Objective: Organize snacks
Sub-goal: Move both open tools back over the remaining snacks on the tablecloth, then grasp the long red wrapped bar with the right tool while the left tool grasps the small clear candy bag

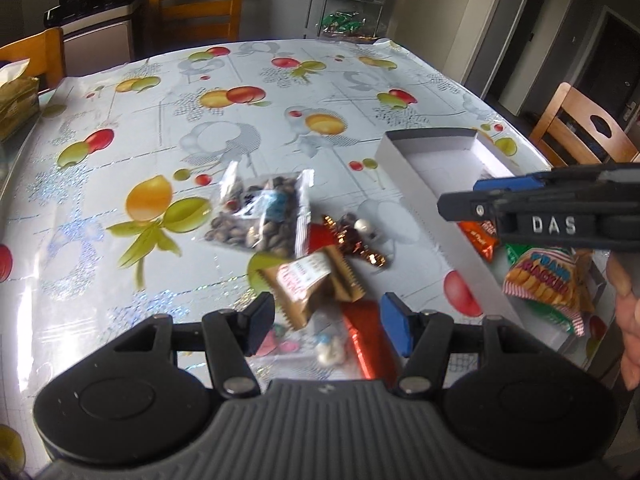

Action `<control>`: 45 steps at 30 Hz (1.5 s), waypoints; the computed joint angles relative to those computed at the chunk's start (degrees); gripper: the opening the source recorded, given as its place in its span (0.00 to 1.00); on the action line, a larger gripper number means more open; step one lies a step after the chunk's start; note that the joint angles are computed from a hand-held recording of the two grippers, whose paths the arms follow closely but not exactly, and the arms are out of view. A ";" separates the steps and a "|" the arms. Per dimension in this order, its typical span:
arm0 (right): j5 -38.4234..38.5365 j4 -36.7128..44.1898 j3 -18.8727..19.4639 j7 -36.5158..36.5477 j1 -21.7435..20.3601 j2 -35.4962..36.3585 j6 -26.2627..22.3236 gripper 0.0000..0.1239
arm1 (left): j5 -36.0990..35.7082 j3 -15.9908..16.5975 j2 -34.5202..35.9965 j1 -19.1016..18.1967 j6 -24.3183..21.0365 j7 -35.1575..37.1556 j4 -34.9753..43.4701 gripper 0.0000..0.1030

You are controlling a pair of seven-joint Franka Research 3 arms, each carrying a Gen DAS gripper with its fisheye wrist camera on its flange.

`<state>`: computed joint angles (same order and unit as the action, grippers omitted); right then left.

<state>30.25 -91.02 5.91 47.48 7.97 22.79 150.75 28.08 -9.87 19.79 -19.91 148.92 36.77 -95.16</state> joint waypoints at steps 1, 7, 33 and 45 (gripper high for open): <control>0.06 -0.67 0.11 -0.12 0.09 -0.37 0.03 0.34 | -0.02 0.02 -0.44 0.12 0.32 -0.03 -0.73 0.57; 0.36 -5.83 0.34 -1.37 0.90 -3.27 0.33 0.35 | -0.34 -0.21 -2.97 1.38 1.56 0.63 -5.19 0.57; -1.97 -13.98 -0.63 0.55 3.98 -7.30 -2.01 0.42 | -2.03 0.75 1.64 2.97 3.70 4.36 -4.00 0.57; -3.14 -13.41 -0.58 0.85 4.26 -6.26 -2.54 0.44 | -0.58 0.82 -1.42 2.96 3.39 3.64 -8.13 0.57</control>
<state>27.11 -104.43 5.33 48.33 12.23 16.53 148.21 27.50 -9.05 18.36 -16.95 152.31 40.42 -103.29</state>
